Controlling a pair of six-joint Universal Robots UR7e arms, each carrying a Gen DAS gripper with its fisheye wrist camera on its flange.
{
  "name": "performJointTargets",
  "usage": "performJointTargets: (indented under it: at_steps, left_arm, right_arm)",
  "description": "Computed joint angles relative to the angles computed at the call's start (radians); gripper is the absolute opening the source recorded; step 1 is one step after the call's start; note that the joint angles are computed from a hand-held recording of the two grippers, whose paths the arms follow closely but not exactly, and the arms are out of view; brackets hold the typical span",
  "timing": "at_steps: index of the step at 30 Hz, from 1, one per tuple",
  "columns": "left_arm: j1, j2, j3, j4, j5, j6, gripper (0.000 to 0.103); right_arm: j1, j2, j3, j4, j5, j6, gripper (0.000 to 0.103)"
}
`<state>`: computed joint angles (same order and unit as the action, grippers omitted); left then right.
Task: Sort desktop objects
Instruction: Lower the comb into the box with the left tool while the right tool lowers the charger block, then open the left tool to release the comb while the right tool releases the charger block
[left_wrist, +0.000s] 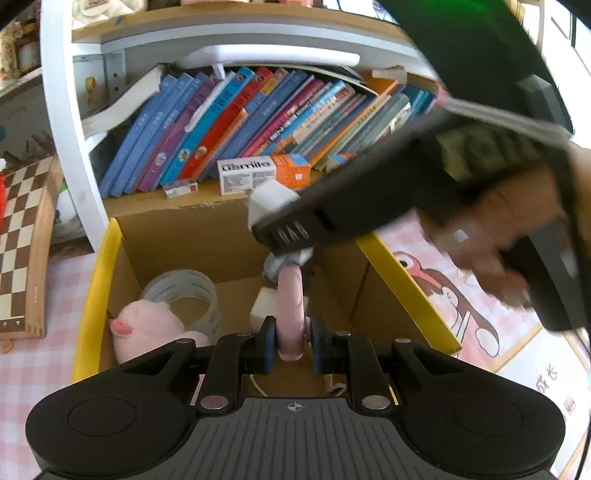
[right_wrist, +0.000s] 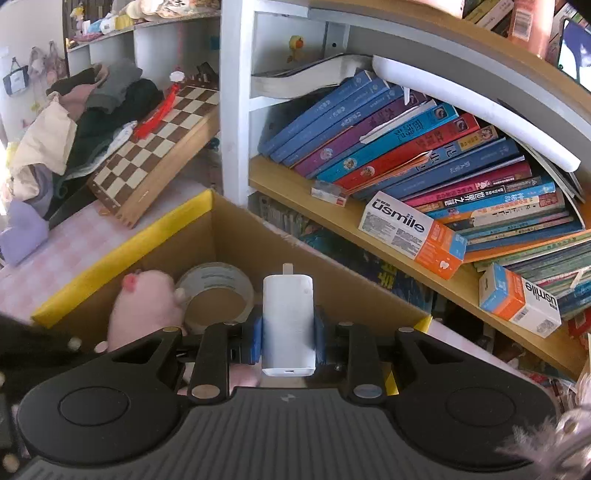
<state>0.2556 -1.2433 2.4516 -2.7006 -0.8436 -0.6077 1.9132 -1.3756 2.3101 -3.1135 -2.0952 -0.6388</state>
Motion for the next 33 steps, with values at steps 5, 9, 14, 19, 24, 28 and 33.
performJointTargets:
  at_steps: [5,9,14,19,24,28,33]
  left_arm:
    - [0.025,0.035,-0.022,0.008,-0.067,0.03,0.018]
    - [0.041,0.066,-0.04,-0.02,-0.103,0.06,0.018]
    - [0.059,0.094,-0.056,-0.044,-0.134,0.079,0.018]
    - [0.083,0.108,-0.061,-0.069,-0.164,0.084,0.018]
    - [0.122,0.096,-0.053,-0.104,-0.228,0.039,0.018]
    - [0.117,0.094,-0.049,-0.105,-0.221,0.019,0.022]
    - [0.083,0.092,-0.039,-0.083,-0.159,0.002,0.053]
  right_arm:
    - [-0.03,0.028,-0.032,0.049,0.033,0.007,0.025]
    - [-0.041,0.059,-0.05,0.114,0.053,0.007,0.025]
    - [-0.044,0.099,-0.079,0.188,0.05,-0.008,0.025]
    - [-0.048,0.133,-0.103,0.246,0.039,-0.013,0.025]
    - [-0.062,0.141,-0.119,0.285,0.046,0.011,0.025]
    - [-0.068,0.135,-0.12,0.29,0.054,0.031,0.026]
    - [-0.063,0.114,-0.104,0.255,0.073,0.047,0.052]
